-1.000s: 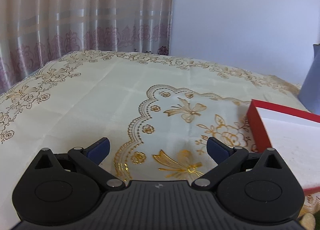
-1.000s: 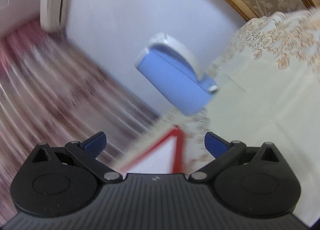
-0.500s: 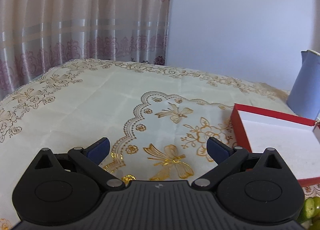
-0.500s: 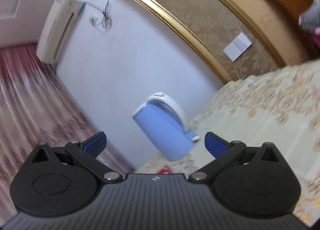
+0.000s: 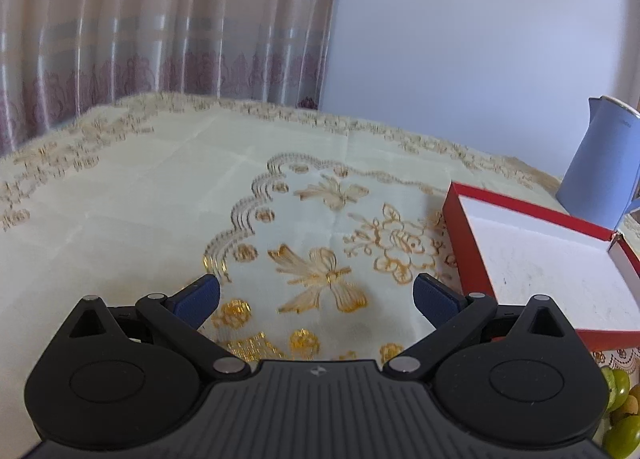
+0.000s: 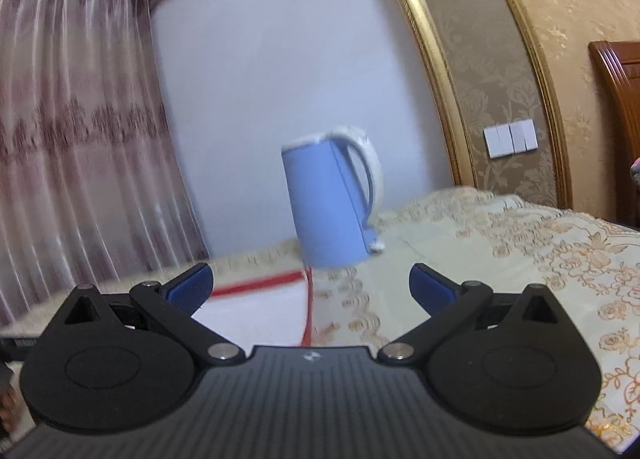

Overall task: Organize fruits
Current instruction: 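Swing both tools down toward the fruits beside the red tray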

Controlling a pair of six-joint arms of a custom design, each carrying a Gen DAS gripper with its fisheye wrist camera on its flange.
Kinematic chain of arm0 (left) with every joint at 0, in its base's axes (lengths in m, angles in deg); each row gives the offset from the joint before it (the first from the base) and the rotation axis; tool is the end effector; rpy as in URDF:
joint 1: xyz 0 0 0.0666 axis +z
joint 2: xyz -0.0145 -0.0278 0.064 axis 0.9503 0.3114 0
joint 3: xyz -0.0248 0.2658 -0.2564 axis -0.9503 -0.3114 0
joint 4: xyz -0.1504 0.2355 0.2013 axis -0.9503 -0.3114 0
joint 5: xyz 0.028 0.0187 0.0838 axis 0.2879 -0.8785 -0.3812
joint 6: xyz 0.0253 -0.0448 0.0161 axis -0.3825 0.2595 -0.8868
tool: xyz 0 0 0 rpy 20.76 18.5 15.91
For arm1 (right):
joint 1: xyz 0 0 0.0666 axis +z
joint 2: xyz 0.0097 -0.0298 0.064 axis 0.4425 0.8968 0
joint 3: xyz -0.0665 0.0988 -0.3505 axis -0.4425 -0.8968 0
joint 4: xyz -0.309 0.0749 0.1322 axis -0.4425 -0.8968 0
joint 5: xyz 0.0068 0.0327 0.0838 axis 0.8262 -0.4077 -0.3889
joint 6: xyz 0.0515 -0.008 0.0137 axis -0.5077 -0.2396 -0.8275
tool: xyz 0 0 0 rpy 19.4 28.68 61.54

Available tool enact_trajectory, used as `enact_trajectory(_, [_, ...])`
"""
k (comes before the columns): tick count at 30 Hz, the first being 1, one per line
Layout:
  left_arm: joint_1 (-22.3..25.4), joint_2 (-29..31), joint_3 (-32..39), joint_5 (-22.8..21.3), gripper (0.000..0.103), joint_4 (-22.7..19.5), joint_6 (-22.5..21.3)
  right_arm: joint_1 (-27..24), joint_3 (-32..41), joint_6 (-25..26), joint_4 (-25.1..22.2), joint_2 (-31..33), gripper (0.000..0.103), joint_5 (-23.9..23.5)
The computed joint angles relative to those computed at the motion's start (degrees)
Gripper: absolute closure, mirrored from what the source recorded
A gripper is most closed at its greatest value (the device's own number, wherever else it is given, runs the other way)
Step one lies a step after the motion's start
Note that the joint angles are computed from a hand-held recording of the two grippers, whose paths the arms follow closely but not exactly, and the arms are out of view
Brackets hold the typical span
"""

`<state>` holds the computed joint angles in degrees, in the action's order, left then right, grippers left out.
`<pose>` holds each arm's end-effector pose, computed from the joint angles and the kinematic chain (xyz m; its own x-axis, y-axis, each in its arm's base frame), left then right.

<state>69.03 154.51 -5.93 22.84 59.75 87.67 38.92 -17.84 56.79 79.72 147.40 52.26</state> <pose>0.5596 -0.0320 0.3151 -0.5582 -0.0867 -0.8252 0.0790 0.9844 -0.1569 0.3491 0.0618 0.3992 -0.2136 0.2762 -0.9370 0.3069 0.9296 0.2041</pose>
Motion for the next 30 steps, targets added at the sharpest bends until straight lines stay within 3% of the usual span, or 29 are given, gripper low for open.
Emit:
enact_trajectory(3, [-0.13, 0.94, 1.47, 0.57, 0.0, -2.89, -0.75, 1.41, 2.65, -2.76, -5.43, 2.32, 0.0, 1.68])
enact_trajectory(8, [-0.17, 0.93, 1.24, 1.3, 0.0, -2.96, -1.33, 2.82, 2.58, -4.21, -5.18, 3.19, 0.0, 1.47])
enact_trajectory(13, [-0.05, 1.38, 2.07, 1.54, 0.0, -4.25, -0.79, 3.67, 4.88, -6.45, -8.23, 4.98, 0.0, 0.79])
enact_trajectory(18, [-0.58, 1.87, 2.81, -0.7, 0.0, -4.89, -1.0, 6.25, 9.82, -9.25, -17.3, 7.91, 0.0, 3.84])
enact_trajectory(23, [-0.9, 2.13, 3.32, -1.7, 0.0, -5.59, -2.15, 7.47, 8.65, -5.44, -13.38, 8.59, 0.0, 2.79])
enact_trajectory(25, [-0.5, 1.99, 3.05, -0.68, 0.0, -5.16, -1.42, 7.69, 6.46, -3.89, -8.94, 7.98, 0.0, 1.17])
enact_trajectory(30, [-0.53, 1.9, 2.82, -0.77, 0.0, -4.83, -1.07, 7.83, 7.18, -3.2, -10.32, 7.98, 0.0, -0.49])
